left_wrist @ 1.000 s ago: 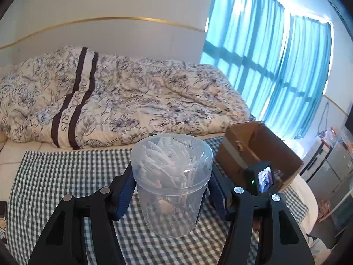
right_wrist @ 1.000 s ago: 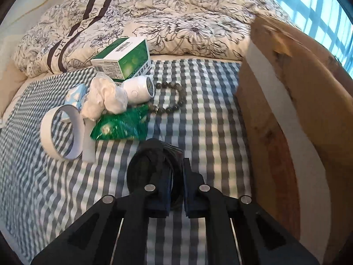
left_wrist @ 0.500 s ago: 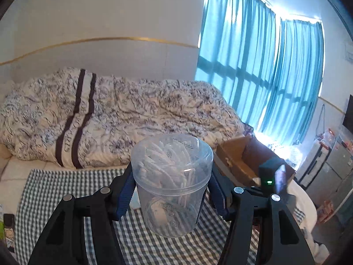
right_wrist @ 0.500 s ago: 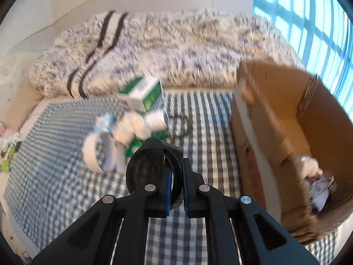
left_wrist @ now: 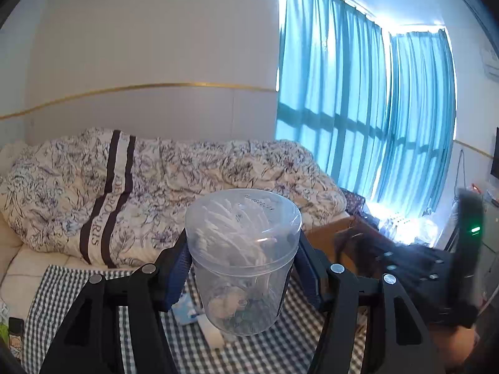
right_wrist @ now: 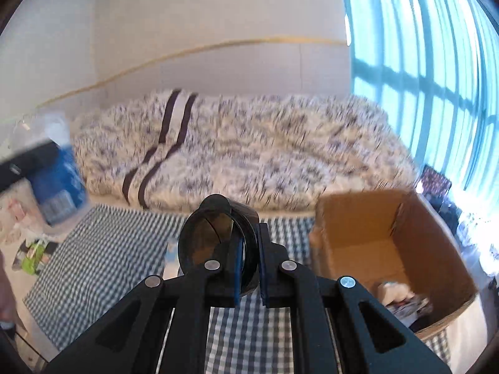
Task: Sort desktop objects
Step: 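Lift and carry clear cup and black case in both grippers over the cardboard box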
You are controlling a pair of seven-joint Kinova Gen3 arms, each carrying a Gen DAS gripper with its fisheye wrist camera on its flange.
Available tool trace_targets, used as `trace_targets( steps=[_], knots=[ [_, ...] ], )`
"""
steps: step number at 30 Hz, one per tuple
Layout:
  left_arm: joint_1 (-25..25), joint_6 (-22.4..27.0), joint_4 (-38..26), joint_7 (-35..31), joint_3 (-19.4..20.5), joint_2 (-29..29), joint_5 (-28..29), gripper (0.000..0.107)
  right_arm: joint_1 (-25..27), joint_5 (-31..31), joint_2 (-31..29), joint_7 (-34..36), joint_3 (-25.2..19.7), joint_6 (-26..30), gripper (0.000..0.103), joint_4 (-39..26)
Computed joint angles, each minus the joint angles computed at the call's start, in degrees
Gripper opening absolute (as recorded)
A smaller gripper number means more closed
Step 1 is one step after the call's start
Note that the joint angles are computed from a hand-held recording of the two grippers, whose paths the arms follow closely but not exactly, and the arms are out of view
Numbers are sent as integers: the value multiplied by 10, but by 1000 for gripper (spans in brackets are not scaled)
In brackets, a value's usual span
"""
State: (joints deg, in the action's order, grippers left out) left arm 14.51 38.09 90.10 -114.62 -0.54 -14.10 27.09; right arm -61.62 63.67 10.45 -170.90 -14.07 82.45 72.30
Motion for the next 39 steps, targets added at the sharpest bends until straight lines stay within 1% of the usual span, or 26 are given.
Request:
trace_targets(
  steps=[2, 5, 8, 10, 14, 17, 24, 26, 31, 34, 39],
  knots=[
    [-3, -22, 6, 14, 18, -4, -12, 63, -21, 36, -5, -8, -3, 35, 8, -2],
    [2, -46, 10, 34, 33, -6, -26, 63, -39, 77, -20, -26, -13, 71, 8, 5],
    [8, -63, 11, 55, 46, -5, -43, 63, -52, 107, -23, -25, -26, 121, 8, -2],
    [10, -72, 10, 72, 55, -3, -57, 63, -56, 119, -28, -27, -32, 144, 8, 0],
    [16, -69, 0, 99, 70, 7, -83, 63, -57, 138, -40, -40, -47, 175, 8, 13],
    [24, -61, -11, 112, 75, 18, -92, 63, -53, 148, -50, -40, -58, 196, 8, 18],
    [43, -56, -33, 130, 95, 46, -107, 63, -35, 151, -68, -42, -78, 232, 8, 29],
    [47, -57, -41, 137, 106, 57, -116, 63, -32, 154, -70, -44, -86, 248, 8, 33],
    [63, -50, -63, 160, 131, 87, -141, 63, -17, 148, -82, -43, -94, 268, 8, 45],
    [75, -43, -81, 179, 145, 109, -165, 63, 0, 139, -92, -48, -99, 272, 8, 57],
    [102, -12, -126, 193, 157, 155, -196, 63, 43, 108, -115, -58, -106, 261, 8, 77]
  ],
)
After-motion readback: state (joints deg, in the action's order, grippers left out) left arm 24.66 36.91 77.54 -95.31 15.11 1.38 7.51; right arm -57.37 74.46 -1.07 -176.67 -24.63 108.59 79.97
